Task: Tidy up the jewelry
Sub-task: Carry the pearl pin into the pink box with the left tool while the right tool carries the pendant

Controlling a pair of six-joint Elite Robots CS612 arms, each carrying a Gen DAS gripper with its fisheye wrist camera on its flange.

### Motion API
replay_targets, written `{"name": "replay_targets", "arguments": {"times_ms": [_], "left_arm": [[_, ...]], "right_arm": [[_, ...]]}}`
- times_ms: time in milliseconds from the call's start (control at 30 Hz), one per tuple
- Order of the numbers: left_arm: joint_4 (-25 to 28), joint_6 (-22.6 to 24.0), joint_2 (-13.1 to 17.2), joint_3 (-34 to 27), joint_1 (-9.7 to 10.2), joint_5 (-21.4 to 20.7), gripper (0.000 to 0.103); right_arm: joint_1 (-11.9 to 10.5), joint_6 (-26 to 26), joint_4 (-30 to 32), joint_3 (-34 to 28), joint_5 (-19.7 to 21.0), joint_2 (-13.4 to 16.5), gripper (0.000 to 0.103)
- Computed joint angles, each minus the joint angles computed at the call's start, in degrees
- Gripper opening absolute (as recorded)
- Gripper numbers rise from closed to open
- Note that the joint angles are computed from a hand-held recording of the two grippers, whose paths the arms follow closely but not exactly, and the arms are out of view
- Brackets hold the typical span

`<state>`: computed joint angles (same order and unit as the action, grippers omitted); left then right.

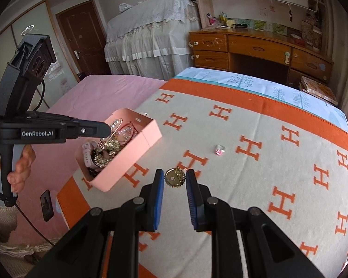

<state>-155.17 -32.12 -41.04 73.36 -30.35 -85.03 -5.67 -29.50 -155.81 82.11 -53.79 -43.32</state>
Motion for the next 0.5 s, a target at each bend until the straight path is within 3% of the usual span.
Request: {"name": "replay_targets", "arguments": {"times_ms": [233, 500], "left_arm": [[-2.0, -3.7, -1.0, 3.2, 1.68, 3.3, 0.005], [-4.2, -6.1, 1.0, 3.4, 1.77, 7.6, 0.005]], "right_arm": [[3.4, 0.0, 3.7, -3.4, 3.2, 0.6, 0.019], [6.5, 3.2, 10.5, -8.4, 0.3, 3.3, 0.019]]}}
